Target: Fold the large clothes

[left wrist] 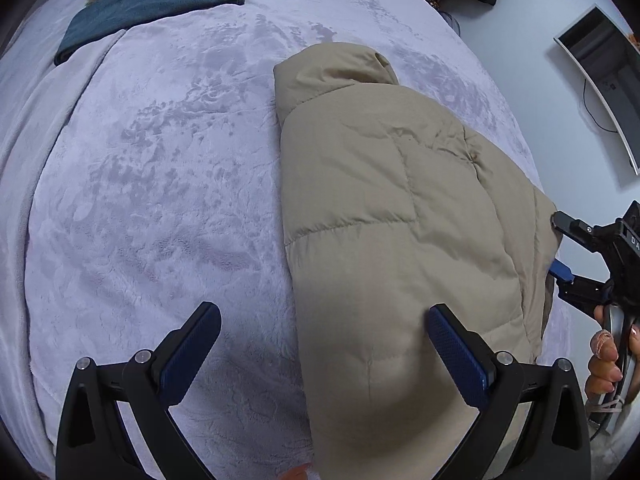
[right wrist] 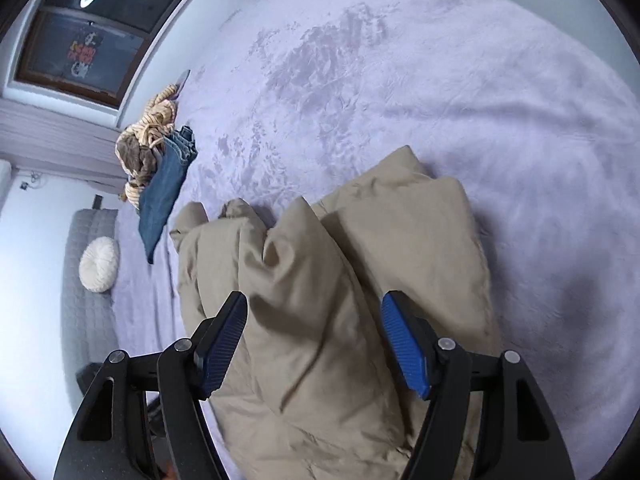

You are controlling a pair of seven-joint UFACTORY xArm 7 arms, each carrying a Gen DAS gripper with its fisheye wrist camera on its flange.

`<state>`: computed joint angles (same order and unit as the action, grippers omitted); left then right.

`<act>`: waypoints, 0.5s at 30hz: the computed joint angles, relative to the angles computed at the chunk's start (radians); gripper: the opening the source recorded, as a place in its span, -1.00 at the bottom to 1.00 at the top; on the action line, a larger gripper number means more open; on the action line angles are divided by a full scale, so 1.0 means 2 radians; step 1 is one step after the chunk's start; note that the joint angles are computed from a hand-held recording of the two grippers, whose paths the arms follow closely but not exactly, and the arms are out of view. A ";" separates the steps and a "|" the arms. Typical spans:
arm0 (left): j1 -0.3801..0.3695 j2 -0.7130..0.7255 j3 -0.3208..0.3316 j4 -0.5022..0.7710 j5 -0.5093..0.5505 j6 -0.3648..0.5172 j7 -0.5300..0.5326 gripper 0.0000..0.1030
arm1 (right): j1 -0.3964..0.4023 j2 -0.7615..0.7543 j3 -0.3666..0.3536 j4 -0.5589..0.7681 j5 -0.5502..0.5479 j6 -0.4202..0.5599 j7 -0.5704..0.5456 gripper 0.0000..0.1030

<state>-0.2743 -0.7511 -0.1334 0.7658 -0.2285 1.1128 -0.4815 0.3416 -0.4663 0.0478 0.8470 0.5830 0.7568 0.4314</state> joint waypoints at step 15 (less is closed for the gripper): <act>-0.025 0.072 -0.028 0.040 0.003 -0.016 -0.052 1.00 | -0.033 0.096 0.006 0.054 -0.046 0.096 -0.088 -0.82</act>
<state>-0.3243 -0.6063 -0.1898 0.8454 -0.2231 1.0802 -0.5858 0.2754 -0.2745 0.0604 0.9557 0.4903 0.9486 0.2545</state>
